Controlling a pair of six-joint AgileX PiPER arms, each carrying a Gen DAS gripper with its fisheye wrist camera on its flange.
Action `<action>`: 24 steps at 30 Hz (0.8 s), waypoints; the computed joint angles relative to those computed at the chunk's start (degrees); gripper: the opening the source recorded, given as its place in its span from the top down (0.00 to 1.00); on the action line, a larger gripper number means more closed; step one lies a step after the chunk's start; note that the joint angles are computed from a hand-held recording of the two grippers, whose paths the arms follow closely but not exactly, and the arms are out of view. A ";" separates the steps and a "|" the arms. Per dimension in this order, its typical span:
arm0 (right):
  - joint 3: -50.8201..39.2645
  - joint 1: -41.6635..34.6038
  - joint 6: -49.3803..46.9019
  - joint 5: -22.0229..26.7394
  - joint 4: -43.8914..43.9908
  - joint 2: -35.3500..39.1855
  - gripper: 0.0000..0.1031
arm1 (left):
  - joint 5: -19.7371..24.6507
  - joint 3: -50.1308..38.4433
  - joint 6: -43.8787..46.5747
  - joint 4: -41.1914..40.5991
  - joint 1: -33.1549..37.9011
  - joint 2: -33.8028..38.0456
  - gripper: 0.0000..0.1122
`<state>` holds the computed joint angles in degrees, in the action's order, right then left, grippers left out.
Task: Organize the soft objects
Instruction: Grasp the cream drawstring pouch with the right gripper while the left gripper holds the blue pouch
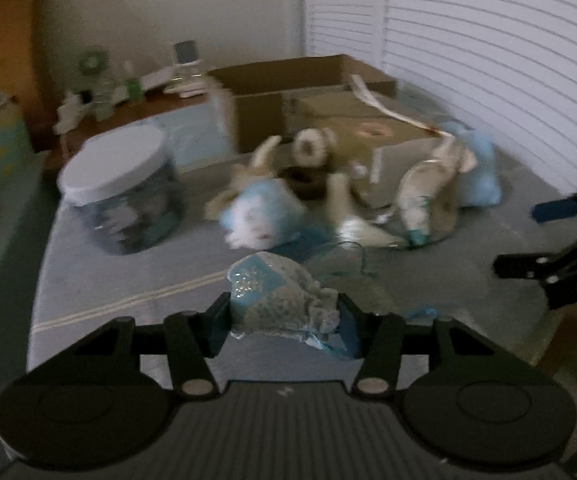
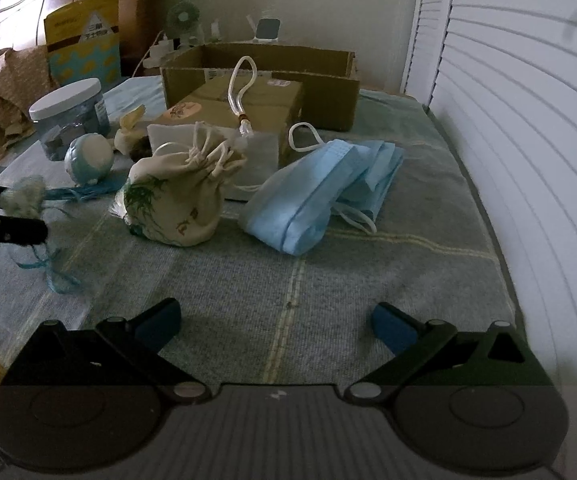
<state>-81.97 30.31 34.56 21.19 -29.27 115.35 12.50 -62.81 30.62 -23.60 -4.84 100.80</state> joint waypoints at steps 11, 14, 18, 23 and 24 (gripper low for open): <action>-5.22 2.29 -9.20 1.84 5.45 1.33 0.00 | -1.77 1.76 10.89 -12.30 1.59 0.15 0.31; -8.51 2.92 -14.41 2.28 9.37 2.86 0.00 | -1.66 1.88 12.99 -14.42 1.82 0.14 0.31; -14.50 3.11 -21.50 4.05 15.55 6.13 0.02 | -0.88 1.86 16.72 -18.11 2.41 0.01 0.31; -20.45 2.97 -24.06 6.12 17.97 9.85 0.05 | 0.33 1.42 17.75 -18.63 2.69 0.22 0.31; -21.53 2.87 -24.01 6.51 18.16 10.55 0.06 | 0.56 1.28 17.82 -18.53 2.69 0.37 0.31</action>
